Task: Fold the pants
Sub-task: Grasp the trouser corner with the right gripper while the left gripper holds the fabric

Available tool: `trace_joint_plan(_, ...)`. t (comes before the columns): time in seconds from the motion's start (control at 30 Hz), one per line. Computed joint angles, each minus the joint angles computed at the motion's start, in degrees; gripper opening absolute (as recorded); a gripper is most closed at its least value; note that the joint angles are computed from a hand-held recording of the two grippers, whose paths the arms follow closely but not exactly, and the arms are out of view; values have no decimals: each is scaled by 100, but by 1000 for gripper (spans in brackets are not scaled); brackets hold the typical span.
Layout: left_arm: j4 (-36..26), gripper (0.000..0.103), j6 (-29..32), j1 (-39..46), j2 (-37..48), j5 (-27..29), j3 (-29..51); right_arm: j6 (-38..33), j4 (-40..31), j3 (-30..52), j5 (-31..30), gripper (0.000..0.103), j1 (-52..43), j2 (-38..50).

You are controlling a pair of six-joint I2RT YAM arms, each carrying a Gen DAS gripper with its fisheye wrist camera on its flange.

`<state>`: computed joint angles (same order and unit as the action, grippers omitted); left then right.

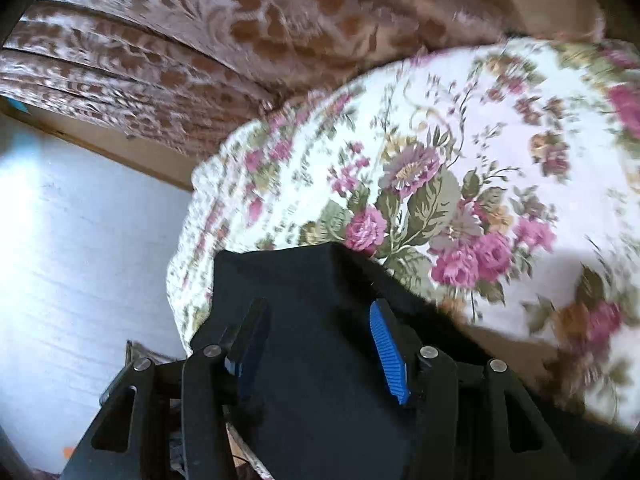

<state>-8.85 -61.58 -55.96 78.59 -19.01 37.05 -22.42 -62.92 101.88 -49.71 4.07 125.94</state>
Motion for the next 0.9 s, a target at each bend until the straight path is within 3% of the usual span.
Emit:
trace_joint_plan(0.13,481,20,-123,86,-144,185,-404,-512,-959,1367,342,54,362,1036)
trace_joint_plan(0.23,686,20,-193,93,-256,286,-573,-1018,-1364,1848,810,55,620,1400)
trace_joint_plan(0.3,654,20,-199,28,-247,250,-555,-1506,-1934,2354,464,55,682,1739)
trace_joint_plan(0.4,788,20,-236,71,-252,300,-651,-1667,-2023,2461,-103,55,751,1832)
trace_joint_plan(0.47,879,20,-262,179,-272,374,-693,-1256,-1512,2227,-191,54,834,1749)
trace_joint_plan(0.57,926,20,-366,157,-259,314,-745,-33,12,1321,11,23,860,1394)
trace_joint_plan(0.6,906,16,-411,157,-200,288,-722,136,249,1138,-53,13,797,1332)
trace_joint_plan(0.67,931,11,-559,195,-162,303,-761,524,771,762,-137,9,679,1201)
trace_joint_plan(0.73,889,3,-721,254,-186,353,-807,849,1270,444,269,8,761,1090)
trace_joint_plan(0.83,1167,2,-1008,397,-386,591,-1092,1022,1701,88,593,6,871,874)
trace_joint_plan(0.9,1122,2,-1111,494,-599,779,-1161,1019,1631,88,517,7,832,863)
